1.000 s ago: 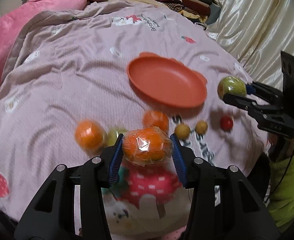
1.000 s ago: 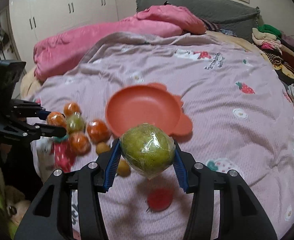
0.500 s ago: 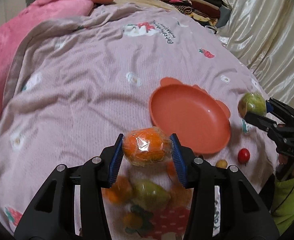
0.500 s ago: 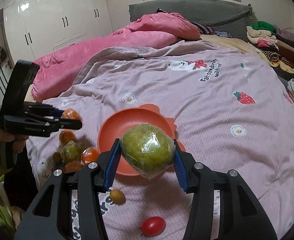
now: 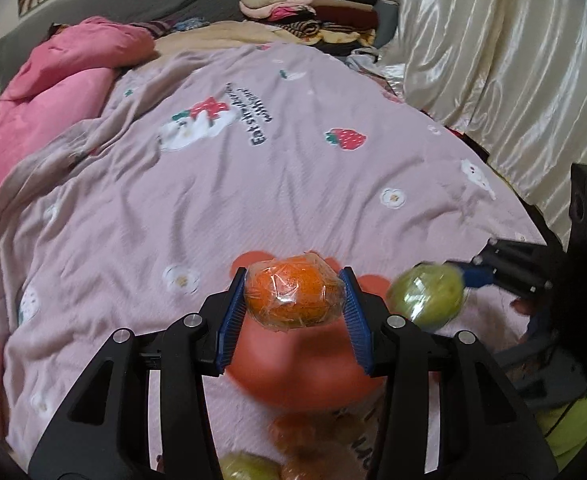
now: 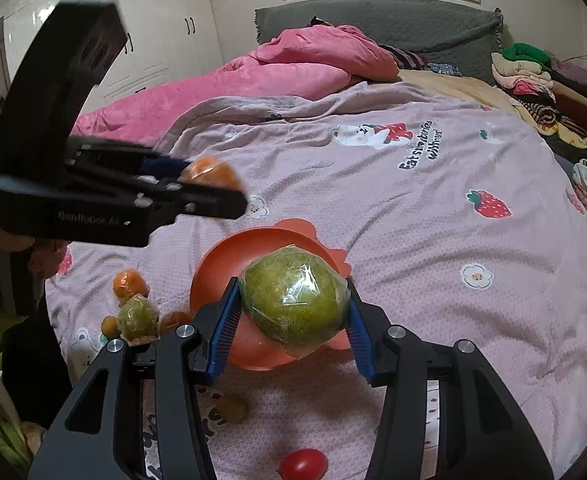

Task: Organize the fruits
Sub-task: 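Carry the wrapped orange with the left tool while the right tool carries the green pear into the orange plate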

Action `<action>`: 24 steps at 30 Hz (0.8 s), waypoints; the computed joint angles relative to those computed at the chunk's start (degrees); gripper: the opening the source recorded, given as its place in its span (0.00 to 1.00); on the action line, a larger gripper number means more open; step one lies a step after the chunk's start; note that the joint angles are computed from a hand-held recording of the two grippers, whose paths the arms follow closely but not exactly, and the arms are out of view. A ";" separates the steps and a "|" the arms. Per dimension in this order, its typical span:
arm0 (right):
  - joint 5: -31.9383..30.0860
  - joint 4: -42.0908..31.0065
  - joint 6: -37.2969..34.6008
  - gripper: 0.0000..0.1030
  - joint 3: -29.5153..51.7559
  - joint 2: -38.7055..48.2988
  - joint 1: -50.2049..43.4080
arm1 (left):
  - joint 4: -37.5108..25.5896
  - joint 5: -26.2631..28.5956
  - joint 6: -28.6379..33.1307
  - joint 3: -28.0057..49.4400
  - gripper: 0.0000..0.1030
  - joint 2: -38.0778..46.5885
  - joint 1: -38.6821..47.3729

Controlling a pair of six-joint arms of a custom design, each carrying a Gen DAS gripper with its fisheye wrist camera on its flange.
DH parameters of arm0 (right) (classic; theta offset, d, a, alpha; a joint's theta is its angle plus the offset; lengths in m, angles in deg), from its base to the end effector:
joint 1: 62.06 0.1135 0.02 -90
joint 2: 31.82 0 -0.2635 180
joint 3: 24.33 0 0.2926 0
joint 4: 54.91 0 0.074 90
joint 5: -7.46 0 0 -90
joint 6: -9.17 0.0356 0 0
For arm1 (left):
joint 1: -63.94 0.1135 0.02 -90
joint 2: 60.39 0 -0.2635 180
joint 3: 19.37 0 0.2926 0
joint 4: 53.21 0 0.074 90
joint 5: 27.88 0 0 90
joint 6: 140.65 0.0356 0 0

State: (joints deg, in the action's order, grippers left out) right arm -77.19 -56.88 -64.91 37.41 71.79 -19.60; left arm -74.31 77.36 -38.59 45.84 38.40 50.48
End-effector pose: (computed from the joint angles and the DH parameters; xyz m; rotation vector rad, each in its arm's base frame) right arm 0.2817 0.2533 0.0985 -0.4972 2.3135 0.3952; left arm 0.3544 -0.0945 0.1237 0.6582 2.4226 -0.3453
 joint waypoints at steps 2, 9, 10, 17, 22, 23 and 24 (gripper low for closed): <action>0.09 -0.30 0.06 0.46 0.29 0.45 -0.06 | 0.09 0.27 -0.12 0.58 0.36 1.14 -0.68; -0.75 -0.04 0.07 0.46 1.53 3.14 -0.15 | 0.93 0.84 -0.17 1.19 0.36 4.78 -1.79; -0.85 0.01 0.12 0.46 1.70 3.51 -0.12 | 1.06 1.12 -0.08 1.00 0.36 4.91 -1.71; -1.35 -0.06 -0.16 0.47 4.05 7.03 0.55 | 2.45 1.20 0.43 -0.04 0.36 6.86 -0.85; -1.43 -0.24 -0.33 0.47 4.92 8.68 0.81 | 2.41 1.05 1.02 0.46 0.36 9.19 -0.48; -0.90 -0.86 -0.60 0.47 5.60 9.41 1.03 | 2.47 1.14 1.11 0.55 0.36 9.68 -0.37; -0.54 -1.21 -0.75 0.47 6.07 9.87 1.11 | 2.47 1.27 1.24 0.73 0.36 10.13 -0.31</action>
